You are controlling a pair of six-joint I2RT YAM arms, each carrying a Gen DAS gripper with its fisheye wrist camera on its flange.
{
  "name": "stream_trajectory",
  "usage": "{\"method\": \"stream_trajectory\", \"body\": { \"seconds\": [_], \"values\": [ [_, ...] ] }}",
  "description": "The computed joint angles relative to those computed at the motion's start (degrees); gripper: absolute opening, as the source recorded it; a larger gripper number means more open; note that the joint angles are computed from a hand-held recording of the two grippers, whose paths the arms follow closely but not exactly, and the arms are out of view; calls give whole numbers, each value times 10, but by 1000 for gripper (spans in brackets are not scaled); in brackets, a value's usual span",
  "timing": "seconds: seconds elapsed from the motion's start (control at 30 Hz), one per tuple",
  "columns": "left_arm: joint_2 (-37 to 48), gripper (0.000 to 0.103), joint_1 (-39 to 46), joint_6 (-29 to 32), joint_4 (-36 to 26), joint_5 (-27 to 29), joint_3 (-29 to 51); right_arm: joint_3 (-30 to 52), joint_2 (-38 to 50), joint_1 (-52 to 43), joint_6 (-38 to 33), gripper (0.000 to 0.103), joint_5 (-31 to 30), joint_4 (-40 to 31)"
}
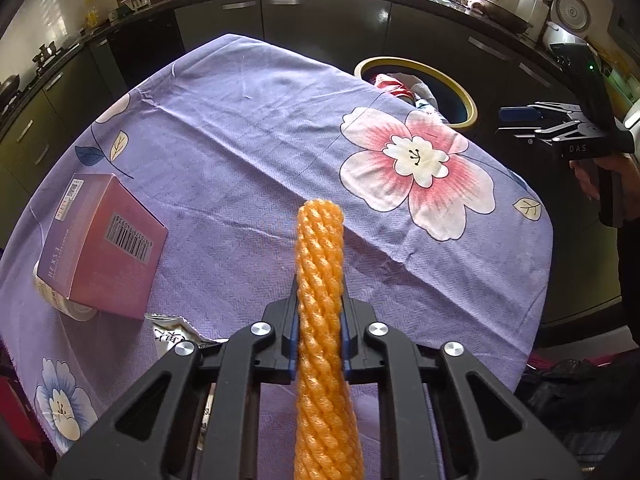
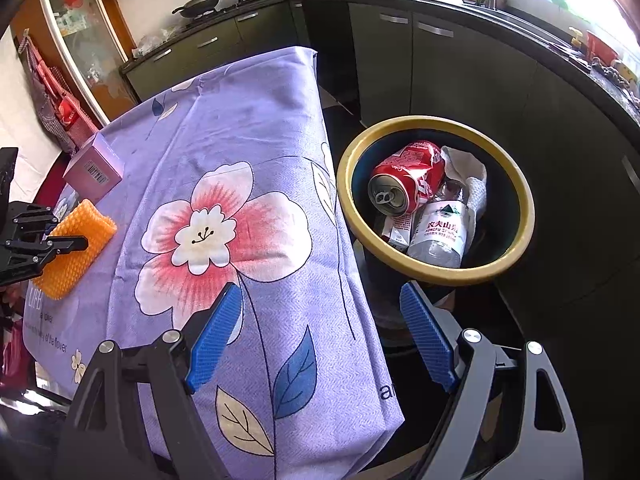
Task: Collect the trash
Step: 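Carry the orange mesh sleeve over the bin and open the left gripper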
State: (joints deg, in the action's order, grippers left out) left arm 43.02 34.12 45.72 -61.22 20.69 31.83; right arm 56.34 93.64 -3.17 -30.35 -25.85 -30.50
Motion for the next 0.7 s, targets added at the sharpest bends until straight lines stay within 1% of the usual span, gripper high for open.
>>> {"method": "stream_trajectory", "body": {
  "seconds": [0.1, 0.2, 0.3, 0.37, 0.43, 0.53, 0.6, 0.7],
  "values": [
    [-19, 14, -3, -3, -23, 8, 13, -8, -11, -4, -5, 81, 1, 1],
    [-38, 14, -30, -25, -47, 7, 35, -17, -24, -14, -11, 81, 0, 2],
    [-47, 14, -109, -91, -59, -8, 65, -25, -35, -36, -23, 81, -1, 0],
    [-40, 14, -203, -167, -46, -32, 88, -31, -39, -56, -31, 81, -1, 3],
    [-20, 14, -307, -249, -13, -67, 106, -33, -40, -79, -40, 81, -3, 7],
    [53, 14, -447, -350, 59, -108, 137, -31, -36, -115, -52, 81, -10, 11],
    [120, 14, -505, -387, 116, -118, 163, -26, -30, -137, -63, 81, -15, 9],
    [244, 14, -561, -426, 204, -127, 219, -15, -19, -167, -79, 81, -22, 3]
  ]
}}
